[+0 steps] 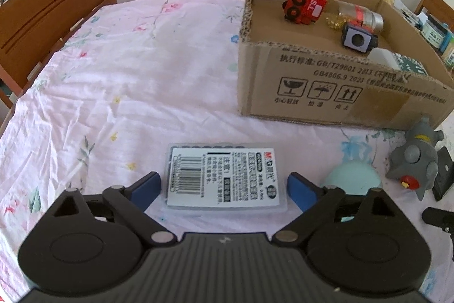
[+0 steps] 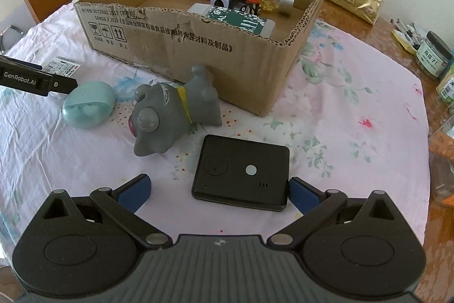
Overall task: Organize rigid objects
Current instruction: 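Move the left tool to the clear boxed package while the right tool approaches the black square pad, then grasp the clear package with the left tool while the right tool grasps the black pad, then release the package into the box with the left tool while the right tool drops the black pad in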
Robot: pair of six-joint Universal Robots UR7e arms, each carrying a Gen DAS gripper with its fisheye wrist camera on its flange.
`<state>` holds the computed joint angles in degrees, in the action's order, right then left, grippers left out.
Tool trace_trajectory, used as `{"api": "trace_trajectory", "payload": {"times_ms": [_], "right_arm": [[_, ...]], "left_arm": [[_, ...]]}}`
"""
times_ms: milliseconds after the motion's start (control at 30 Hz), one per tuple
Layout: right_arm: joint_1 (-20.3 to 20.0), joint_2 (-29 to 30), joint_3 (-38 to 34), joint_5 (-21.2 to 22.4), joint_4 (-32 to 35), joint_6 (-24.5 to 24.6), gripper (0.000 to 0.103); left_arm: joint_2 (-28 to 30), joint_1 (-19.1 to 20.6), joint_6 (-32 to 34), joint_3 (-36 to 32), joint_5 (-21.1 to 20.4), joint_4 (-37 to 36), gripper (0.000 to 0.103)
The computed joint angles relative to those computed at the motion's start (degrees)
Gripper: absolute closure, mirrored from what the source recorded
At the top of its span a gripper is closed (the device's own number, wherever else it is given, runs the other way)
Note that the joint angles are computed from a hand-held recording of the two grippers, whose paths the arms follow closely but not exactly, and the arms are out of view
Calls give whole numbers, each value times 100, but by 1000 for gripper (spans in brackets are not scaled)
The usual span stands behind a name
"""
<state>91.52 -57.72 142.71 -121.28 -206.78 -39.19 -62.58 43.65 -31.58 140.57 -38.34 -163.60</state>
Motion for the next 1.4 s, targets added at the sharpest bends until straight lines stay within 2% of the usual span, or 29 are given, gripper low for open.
{"api": "trace_trajectory", "payload": {"times_ms": [100, 367, 600, 767, 833, 1033, 1133, 1233, 1400], "right_arm": [[-5, 10, 10, 18, -43, -20, 0], [-16, -39, -80, 68, 187, -113, 0], [-43, -110, -189, 145, 466, -260, 0], [-105, -255, -249, 237, 630, -403, 8], [-104, -276, -279, 212, 644, -340, 13], [43, -168, -306, -36, 560, 15, 19], [24, -156, -281, -7, 474, 45, 20], [46, -187, -292, -42, 495, 93, 29], [120, -178, -344, -198, 602, 170, 29]], "left_arm": [[28, -5, 134, 12, -17, -146, 12], [104, 83, 797, 48, -153, -646, 12], [88, 109, 912, 54, -195, -692, 12], [86, 119, 949, 49, -211, -701, 12], [85, 123, 951, 45, -213, -698, 12], [160, 121, 856, -14, -156, -673, 12], [169, 131, 906, -6, -167, -726, 12], [151, 146, 939, -24, -191, -685, 13], [88, 186, 1073, -59, -288, -585, 13]]}}
